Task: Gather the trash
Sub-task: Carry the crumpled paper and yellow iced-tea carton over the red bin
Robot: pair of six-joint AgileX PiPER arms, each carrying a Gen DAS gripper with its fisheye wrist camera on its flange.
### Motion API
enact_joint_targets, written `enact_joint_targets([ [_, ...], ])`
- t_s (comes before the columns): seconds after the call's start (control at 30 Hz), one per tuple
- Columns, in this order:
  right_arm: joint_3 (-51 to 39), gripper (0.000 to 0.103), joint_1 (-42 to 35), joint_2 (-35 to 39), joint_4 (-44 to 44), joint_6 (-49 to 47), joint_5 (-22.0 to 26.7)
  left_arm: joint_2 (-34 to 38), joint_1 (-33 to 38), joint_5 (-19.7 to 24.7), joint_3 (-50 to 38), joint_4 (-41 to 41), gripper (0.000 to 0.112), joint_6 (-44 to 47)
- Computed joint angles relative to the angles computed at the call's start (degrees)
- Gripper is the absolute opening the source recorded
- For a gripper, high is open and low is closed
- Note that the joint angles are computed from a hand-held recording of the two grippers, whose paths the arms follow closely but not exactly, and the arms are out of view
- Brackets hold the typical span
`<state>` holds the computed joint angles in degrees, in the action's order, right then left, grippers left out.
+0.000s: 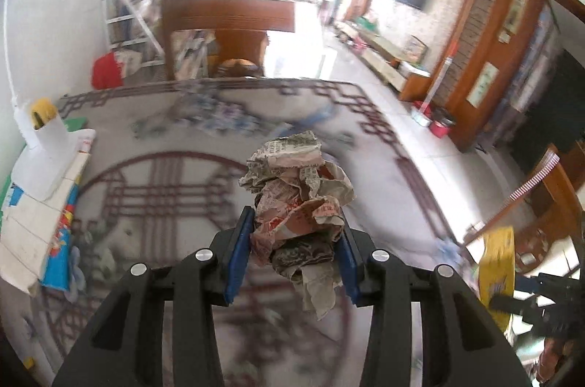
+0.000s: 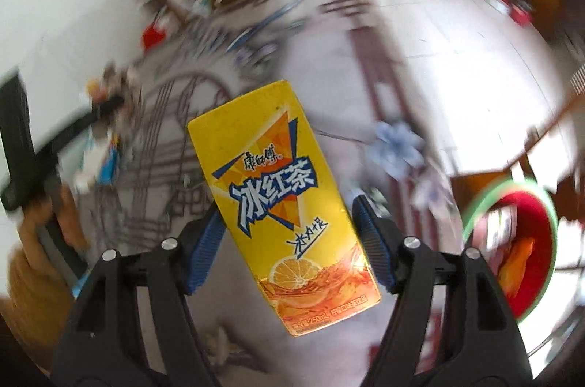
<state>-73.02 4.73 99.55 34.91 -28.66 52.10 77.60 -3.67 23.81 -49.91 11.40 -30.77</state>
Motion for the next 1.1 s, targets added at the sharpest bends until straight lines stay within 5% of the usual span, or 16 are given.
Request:
enact_joint_targets([
  [0.2,13.4,0.068,-9.4,-11.3,4.4,-1.6,-4.2,-1.8,-12.4,1.7,1.7,2.9,0.04,-10.2],
  [0.5,21.4,0.068,-21.6,-17.5,8.9,-9.2,-0.9,2.5,-29.5,5.0,-3.3,10.9,0.04,-22.5],
  [1.1,15.9,0.068,-38.2,-8.4,10.7,-21.5,7.4,14.5,-43.8,12.5,-16.6,18.2,0.04,-37.1],
])
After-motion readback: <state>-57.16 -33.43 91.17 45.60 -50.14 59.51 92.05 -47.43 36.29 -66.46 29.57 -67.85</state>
